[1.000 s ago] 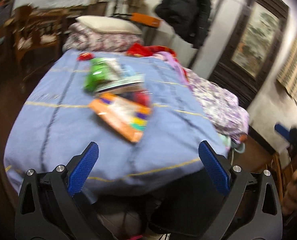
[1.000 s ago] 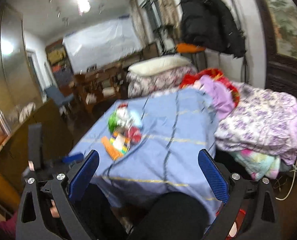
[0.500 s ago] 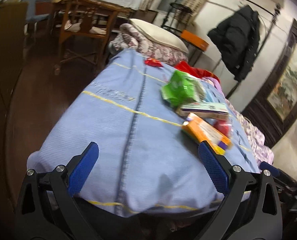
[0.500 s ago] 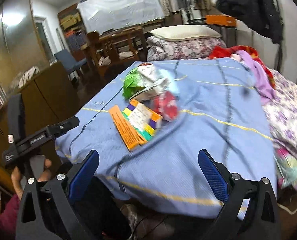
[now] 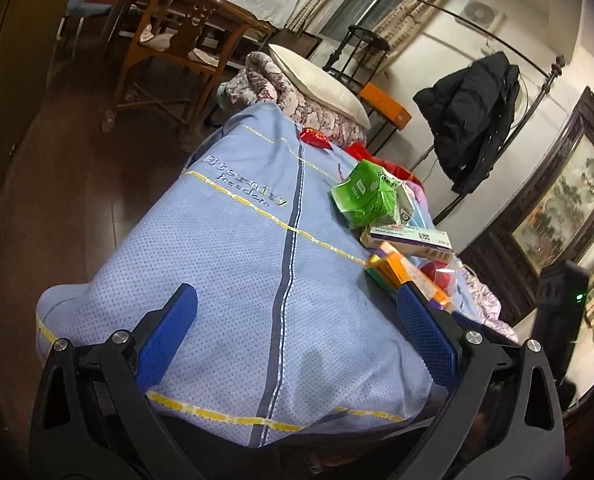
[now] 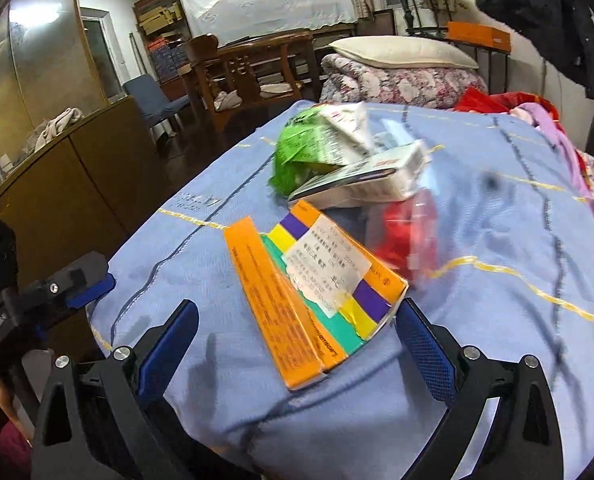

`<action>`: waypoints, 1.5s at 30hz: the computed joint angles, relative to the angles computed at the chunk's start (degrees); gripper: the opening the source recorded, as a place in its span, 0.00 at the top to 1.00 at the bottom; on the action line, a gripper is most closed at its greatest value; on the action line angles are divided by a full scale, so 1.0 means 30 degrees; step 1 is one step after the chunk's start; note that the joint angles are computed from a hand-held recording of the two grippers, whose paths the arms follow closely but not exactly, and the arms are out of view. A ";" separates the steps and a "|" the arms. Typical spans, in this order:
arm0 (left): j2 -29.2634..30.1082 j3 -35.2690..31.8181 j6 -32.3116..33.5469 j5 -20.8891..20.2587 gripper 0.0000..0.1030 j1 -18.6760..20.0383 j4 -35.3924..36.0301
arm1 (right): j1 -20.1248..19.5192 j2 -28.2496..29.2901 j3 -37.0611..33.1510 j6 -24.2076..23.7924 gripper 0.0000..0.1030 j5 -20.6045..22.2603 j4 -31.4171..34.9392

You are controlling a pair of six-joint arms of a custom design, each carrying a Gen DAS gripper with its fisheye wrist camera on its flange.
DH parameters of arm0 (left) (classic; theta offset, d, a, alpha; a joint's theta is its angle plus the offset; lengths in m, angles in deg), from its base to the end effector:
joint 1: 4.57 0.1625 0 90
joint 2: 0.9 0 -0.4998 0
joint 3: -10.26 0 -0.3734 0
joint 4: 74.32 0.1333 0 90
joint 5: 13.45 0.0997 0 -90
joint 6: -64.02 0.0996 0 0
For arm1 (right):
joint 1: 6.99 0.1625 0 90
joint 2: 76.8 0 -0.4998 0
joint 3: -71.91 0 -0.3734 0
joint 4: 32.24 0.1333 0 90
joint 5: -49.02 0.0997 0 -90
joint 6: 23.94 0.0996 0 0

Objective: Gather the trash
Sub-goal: 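Grasp the orange medicine box with the right tool, then grasp the green tea drink pouch with the left tool while the right tool holds the box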

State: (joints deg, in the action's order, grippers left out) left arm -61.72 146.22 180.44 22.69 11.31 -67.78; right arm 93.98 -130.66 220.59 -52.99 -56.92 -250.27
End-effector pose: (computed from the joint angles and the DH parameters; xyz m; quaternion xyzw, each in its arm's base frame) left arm -0.1813 -0.2738 0.1654 0.0490 0.8885 -0.4446 0.1027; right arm 0.1800 -0.3718 0.1685 0.2875 -0.9053 0.2586 0.1757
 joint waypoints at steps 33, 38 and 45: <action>0.1273 -0.0413 -0.1040 -0.0873 0.07 -0.0272 0.1405 | 0.1184 0.0110 0.0630 -0.0268 0.45 -0.0201 -0.2737; 0.2582 -0.1014 -0.1748 -0.1256 0.07 -0.0322 0.3001 | 0.0330 -0.1539 0.2000 0.0121 0.43 -0.0096 -0.4862; 0.1716 -0.2791 0.2144 0.0012 0.07 0.1097 0.3004 | -0.2613 -0.2535 0.2396 0.1665 0.43 0.0600 -0.6226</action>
